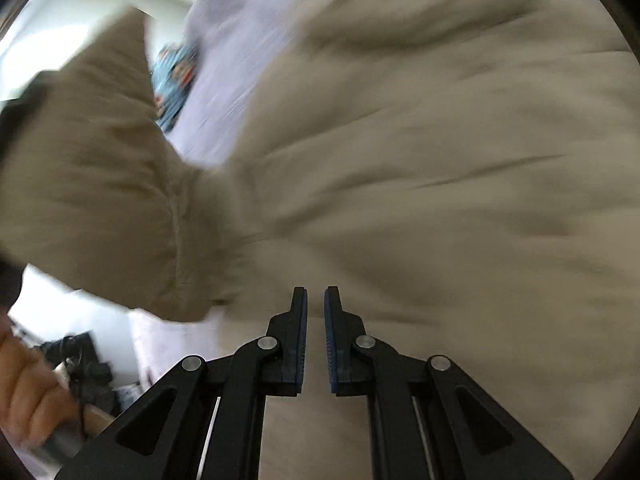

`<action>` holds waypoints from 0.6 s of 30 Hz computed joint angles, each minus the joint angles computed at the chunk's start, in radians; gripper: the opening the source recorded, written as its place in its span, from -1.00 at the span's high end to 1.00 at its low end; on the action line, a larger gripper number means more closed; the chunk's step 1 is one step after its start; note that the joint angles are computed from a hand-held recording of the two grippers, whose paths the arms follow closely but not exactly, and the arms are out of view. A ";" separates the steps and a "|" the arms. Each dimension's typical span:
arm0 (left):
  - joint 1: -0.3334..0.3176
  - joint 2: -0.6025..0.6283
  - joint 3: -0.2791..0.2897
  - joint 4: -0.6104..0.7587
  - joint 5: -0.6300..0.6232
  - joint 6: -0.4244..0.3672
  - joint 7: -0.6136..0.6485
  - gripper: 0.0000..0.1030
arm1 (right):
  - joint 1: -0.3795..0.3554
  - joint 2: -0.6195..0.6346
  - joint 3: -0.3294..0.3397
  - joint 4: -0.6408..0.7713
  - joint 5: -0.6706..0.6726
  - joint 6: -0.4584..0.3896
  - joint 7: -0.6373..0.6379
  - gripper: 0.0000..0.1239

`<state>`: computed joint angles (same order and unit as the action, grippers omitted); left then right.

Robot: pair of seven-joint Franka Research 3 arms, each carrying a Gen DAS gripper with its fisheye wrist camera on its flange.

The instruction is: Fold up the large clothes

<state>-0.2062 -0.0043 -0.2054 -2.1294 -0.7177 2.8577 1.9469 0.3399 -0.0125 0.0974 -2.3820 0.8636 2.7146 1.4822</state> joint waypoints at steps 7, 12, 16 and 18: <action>-0.206 0.244 0.097 0.098 0.880 -0.038 -0.684 0.80 | -0.149 -0.231 -0.081 -0.200 -0.382 -0.085 0.217 0.84; -0.207 0.219 0.069 0.039 1.015 -0.020 -0.800 -0.98 | -0.159 -0.205 -0.122 -0.211 -0.336 -0.095 0.135 0.84; -0.203 0.092 0.073 -0.072 1.179 0.012 -0.932 -1.00 | -0.161 -0.183 -0.093 -0.190 -0.363 -0.080 0.137 0.82; -0.184 0.005 0.073 -0.142 1.288 0.019 -1.061 -1.00 | -0.158 -0.194 -0.065 -0.180 -0.422 -0.073 0.166 0.54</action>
